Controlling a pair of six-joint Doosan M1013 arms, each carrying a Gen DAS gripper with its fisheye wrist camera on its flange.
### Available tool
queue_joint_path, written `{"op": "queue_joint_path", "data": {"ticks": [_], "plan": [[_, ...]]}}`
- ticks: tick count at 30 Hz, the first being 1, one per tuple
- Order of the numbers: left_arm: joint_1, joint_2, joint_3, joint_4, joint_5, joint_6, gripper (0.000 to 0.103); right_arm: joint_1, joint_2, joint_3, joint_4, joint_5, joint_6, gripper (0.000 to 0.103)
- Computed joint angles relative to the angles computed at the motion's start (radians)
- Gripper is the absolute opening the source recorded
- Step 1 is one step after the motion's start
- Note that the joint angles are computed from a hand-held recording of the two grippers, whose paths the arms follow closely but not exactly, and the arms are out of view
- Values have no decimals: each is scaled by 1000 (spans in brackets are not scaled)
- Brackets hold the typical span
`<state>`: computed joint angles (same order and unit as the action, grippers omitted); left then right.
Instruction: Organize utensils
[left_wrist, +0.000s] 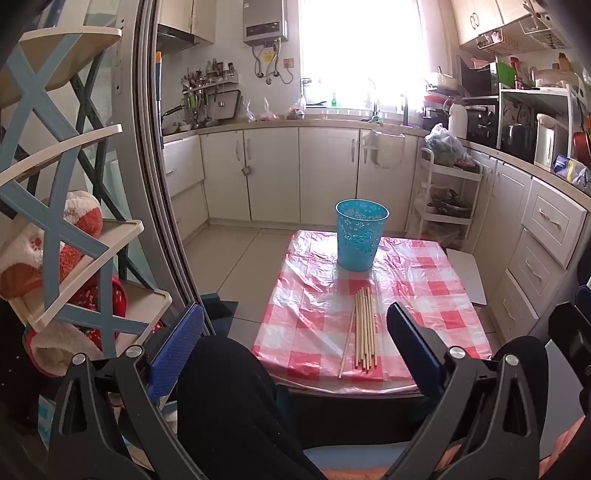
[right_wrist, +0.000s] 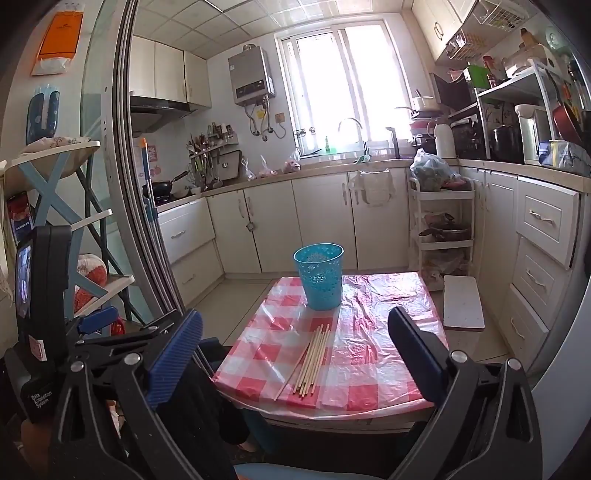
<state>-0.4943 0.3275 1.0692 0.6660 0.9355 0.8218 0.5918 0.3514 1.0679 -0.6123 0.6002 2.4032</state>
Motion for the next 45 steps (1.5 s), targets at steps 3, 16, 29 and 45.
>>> {"op": "queue_joint_path", "data": {"ticks": [3, 16, 29, 45], "plan": [[-1, -1, 1, 1, -1, -1, 95, 0, 3, -5, 7, 5, -4, 96], [2, -1, -1, -4, 2, 1, 95, 4, -4, 3, -12, -1, 12, 96], [1, -1, 0, -1, 0, -2, 95, 5, -1, 4, -25, -16, 14, 96], [-1, -1, 1, -4, 2, -6, 95, 5, -14, 41, -107, -82, 116, 96]]}}
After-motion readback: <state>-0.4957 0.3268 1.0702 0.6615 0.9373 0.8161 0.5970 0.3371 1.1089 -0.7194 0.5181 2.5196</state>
